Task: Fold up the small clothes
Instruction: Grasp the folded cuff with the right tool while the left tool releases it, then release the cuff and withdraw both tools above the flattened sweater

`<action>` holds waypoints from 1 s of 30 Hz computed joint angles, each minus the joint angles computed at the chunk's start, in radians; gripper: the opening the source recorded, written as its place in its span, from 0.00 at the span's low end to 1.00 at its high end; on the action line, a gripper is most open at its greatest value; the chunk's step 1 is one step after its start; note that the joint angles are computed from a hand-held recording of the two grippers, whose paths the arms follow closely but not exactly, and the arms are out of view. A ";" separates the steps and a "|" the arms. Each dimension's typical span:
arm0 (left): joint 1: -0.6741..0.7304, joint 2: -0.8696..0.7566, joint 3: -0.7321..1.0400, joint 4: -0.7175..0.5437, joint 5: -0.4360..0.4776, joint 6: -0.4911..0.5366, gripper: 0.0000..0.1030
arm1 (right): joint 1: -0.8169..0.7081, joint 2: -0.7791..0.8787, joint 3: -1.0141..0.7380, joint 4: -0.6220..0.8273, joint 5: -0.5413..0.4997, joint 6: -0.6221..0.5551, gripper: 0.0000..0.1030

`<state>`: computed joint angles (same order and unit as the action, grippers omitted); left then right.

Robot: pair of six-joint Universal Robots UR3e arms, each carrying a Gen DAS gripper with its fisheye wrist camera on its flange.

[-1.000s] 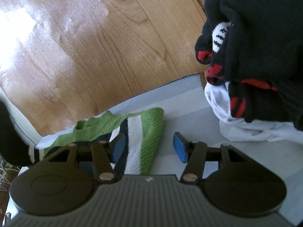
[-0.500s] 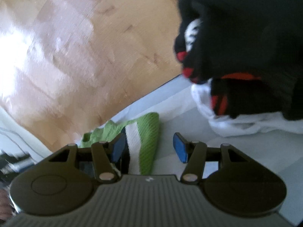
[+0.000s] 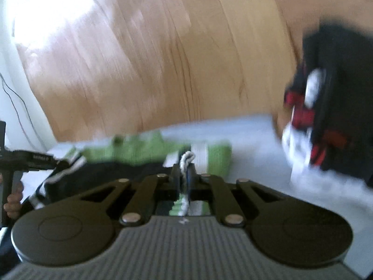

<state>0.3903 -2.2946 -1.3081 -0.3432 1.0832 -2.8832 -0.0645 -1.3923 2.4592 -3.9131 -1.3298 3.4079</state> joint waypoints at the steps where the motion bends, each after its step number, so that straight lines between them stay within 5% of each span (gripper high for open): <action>1: 0.027 -0.019 0.030 -0.011 -0.047 -0.054 0.09 | 0.007 0.041 0.018 -0.130 -0.004 -0.011 0.08; 3: 0.057 -0.054 0.055 0.005 -0.081 -0.164 0.09 | 0.077 0.088 -0.027 -0.138 -0.092 -0.070 0.10; 5: 0.032 -0.092 0.082 0.011 0.009 -0.181 0.10 | 0.136 0.047 -0.128 0.179 -0.191 -0.118 0.30; 7: 0.022 -0.105 0.044 0.101 0.032 -0.197 0.15 | 0.061 -0.009 -0.121 0.320 -0.111 -0.064 0.33; 11: 0.021 -0.049 0.022 0.048 0.048 -0.204 0.37 | -0.099 -0.034 0.004 0.226 0.030 0.099 0.45; 15: 0.078 0.056 -0.111 0.109 -0.035 -0.208 0.43 | -0.189 -0.035 0.071 0.156 0.173 0.142 0.45; 19: 0.146 0.197 -0.310 0.171 -0.099 -0.116 0.53 | -0.136 -0.049 0.031 0.235 0.154 0.071 0.44; 23: 0.226 0.336 -0.503 0.144 -0.106 0.060 0.53 | -0.012 -0.062 -0.111 0.457 -0.042 0.015 0.40; 27: 0.357 0.480 -0.684 0.116 -0.119 0.182 0.54 | -0.094 -0.069 -0.053 0.368 0.014 0.119 0.43; 30: 0.507 0.621 -0.791 -0.041 -0.211 0.308 0.56 | -0.165 -0.096 0.013 0.308 0.110 0.156 0.43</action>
<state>0.8971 -1.6740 -2.0990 -0.3839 0.8718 -2.5755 -0.2298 -1.4882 2.4719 -3.6055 -1.2197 3.5637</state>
